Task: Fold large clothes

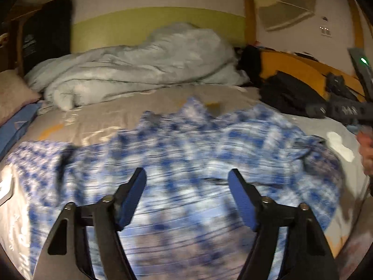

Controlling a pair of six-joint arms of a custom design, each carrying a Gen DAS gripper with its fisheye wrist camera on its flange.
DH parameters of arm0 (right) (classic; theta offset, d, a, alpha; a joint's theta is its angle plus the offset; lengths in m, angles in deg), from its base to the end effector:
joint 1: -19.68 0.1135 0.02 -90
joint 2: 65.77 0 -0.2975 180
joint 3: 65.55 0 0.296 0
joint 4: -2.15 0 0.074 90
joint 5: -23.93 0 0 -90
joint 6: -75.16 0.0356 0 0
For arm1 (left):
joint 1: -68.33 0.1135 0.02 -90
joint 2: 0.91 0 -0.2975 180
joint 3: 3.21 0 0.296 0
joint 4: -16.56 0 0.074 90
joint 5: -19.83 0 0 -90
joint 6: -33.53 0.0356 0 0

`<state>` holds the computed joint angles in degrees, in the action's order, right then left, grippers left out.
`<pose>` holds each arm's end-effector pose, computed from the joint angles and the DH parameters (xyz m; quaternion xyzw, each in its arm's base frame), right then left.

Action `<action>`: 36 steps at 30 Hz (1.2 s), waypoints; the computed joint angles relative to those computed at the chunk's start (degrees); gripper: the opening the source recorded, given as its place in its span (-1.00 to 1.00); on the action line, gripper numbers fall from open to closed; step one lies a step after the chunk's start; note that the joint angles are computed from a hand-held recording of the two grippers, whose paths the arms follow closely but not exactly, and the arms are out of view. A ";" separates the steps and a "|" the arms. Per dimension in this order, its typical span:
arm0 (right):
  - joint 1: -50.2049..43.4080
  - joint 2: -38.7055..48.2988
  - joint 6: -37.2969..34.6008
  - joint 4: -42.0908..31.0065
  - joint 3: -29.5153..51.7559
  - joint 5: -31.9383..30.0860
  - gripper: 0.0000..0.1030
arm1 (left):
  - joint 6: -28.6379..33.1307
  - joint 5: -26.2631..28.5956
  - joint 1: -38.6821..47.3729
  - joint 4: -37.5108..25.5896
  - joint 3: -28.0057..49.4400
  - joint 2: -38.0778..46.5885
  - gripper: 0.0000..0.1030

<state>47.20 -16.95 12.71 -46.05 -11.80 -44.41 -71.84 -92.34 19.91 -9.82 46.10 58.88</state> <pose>0.1808 0.0794 0.2894 0.0748 0.9016 0.0271 0.4251 0.1739 -0.1758 0.2526 0.1672 0.8659 -0.0859 0.4635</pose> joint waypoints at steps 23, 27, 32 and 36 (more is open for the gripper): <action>-17.63 -3.56 -4.22 -1.45 0.02 -3.81 -0.03 | -6.68 -5.75 -9.12 -10.24 35.73 42.48 0.14; -20.37 -3.51 -4.61 -1.70 -0.06 -8.13 -0.03 | -4.91 -5.75 -5.93 -6.64 30.17 36.62 -0.95; -19.43 -2.67 -4.00 -1.82 0.04 -6.42 -0.03 | -3.21 -16.76 -1.75 -7.12 25.95 27.47 -0.96; -16.47 -1.63 -3.44 -2.00 0.15 -2.76 -0.01 | 0.19 -23.53 4.30 -10.71 27.26 24.58 -0.96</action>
<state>30.72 -18.57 9.27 -48.05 -11.65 -47.17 -71.65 -115.87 24.21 -20.53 73.35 83.47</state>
